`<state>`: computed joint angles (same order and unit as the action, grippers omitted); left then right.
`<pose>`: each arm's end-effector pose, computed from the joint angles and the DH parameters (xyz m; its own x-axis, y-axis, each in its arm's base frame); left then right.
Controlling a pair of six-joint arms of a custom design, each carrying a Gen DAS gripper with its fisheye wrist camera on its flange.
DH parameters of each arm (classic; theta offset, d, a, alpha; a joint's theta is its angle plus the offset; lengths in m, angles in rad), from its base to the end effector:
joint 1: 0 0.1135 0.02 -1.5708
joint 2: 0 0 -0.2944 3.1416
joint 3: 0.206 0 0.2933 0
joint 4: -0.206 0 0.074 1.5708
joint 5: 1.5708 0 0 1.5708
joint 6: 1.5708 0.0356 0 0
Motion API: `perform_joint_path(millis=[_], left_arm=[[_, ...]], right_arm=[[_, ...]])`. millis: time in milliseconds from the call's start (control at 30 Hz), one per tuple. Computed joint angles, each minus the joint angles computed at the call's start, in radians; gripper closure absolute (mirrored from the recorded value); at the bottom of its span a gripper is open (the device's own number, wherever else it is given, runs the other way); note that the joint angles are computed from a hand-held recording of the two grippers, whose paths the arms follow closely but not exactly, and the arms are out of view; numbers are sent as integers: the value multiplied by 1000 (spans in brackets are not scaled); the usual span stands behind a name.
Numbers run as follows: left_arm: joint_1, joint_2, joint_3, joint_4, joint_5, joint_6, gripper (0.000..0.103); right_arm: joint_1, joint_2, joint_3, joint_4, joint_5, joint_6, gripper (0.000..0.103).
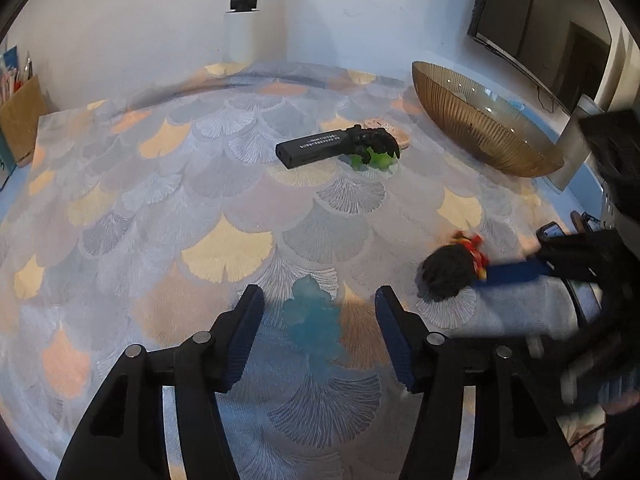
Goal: Organize rigid objects
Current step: 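Hold the blue toy in left tool while right tool grasps the red-clad doll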
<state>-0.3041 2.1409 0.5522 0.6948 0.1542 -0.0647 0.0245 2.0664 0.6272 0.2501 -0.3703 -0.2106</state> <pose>0.2866 -0.0957 -0.0119 -0.7673 0.1738 -0.6173 0.3388 0.9272 -0.1600 0.2967 0.0202 -0.0037 -0.8743 -0.2164 -0.4345 -0.3480 0.9034 0.2506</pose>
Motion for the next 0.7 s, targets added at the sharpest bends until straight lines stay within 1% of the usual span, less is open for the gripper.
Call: perform_joint_path(millis=[33,100,133,167,200,233,267,300,367,433,567,600,667,700], left_arm=[[7,1,-1,3,9,-4,52],[24,4,-2,12,35,-13,54],[28,5,-4,16,40,-17,55],[29,6,-5,20,42,-21,57],[31,6,-6,22,47,-25,59],[33,8,-6,24,51,-27,65],[34,9,-6,26,51,-31,72],[32,11,-7,30,41,-40,74],[40,13,-10,36,57,-43,80],[47,13,-16,43,68,-50,80],[43,11,-21,51,48,-61,80],[43,11,-23,55,48,-61,80],[49,13,-21,54,57,-62,80],[54,15,-19,52,65,-63,80]], right_arm=[[-10,15,22,8,-41,19,39],[-46,57,61,40,-160,27,38],[-55,77,73,52,-187,41,38],[-57,91,82,47,-190,67,38],[-59,91,60,93,-191,95,38],[-54,94,44,122,-180,116,38],[-44,92,17,173,-156,148,38],[-29,92,-10,232,-123,195,38],[11,82,-37,291,-42,275,38],[67,71,-34,298,56,341,38],[133,83,30,269,128,424,39],[138,81,40,261,152,438,41],[143,66,43,239,216,441,55],[154,68,49,235,239,442,58]])
